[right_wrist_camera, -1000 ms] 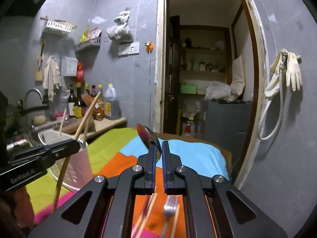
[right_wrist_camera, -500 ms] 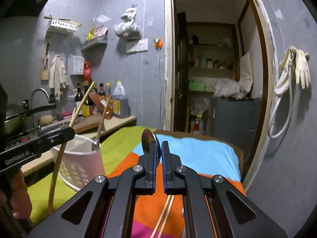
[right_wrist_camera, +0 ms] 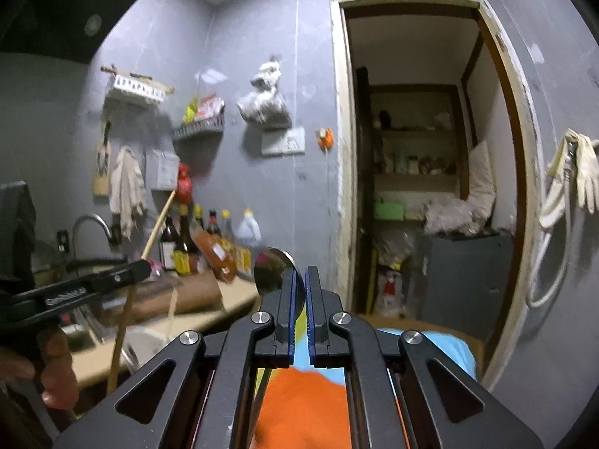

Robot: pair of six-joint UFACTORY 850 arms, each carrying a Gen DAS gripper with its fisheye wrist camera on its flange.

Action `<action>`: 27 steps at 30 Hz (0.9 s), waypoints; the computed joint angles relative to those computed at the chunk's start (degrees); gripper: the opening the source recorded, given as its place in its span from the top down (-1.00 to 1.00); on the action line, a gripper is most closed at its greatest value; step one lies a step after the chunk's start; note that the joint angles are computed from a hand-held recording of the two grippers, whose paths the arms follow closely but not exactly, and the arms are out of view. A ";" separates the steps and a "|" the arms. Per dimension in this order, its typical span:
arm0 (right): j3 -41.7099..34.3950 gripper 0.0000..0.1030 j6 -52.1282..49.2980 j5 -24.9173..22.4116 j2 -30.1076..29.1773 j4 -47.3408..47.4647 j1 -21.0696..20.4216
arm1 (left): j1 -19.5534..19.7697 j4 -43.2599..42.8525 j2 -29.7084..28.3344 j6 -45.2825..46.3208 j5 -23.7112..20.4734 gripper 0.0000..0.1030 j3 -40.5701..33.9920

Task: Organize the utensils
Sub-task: 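Carry the chopstick and spoon over the white caddy and release them inside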

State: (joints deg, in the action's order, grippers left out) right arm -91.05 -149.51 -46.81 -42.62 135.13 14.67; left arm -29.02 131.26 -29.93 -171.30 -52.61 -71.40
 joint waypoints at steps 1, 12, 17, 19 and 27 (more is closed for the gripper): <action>-0.68 0.95 0.05 -0.37 -0.19 0.39 0.61 | 0.59 0.00 0.39 -0.04 -0.42 0.92 0.28; -7.50 0.95 -6.47 1.57 -5.38 6.78 5.79 | 5.11 -1.70 -0.28 1.94 -6.73 0.92 0.35; -8.28 0.95 -12.87 2.24 -7.84 10.73 7.11 | 5.51 -1.08 -2.62 -0.04 -9.54 0.92 0.14; -7.95 0.95 -15.19 1.94 -8.42 12.04 7.38 | 5.46 -1.24 -3.50 0.12 -10.70 0.92 -0.18; -7.54 0.95 -17.01 3.37 -9.40 10.02 7.63 | 4.76 -2.88 -5.35 1.18 -12.21 0.92 -0.32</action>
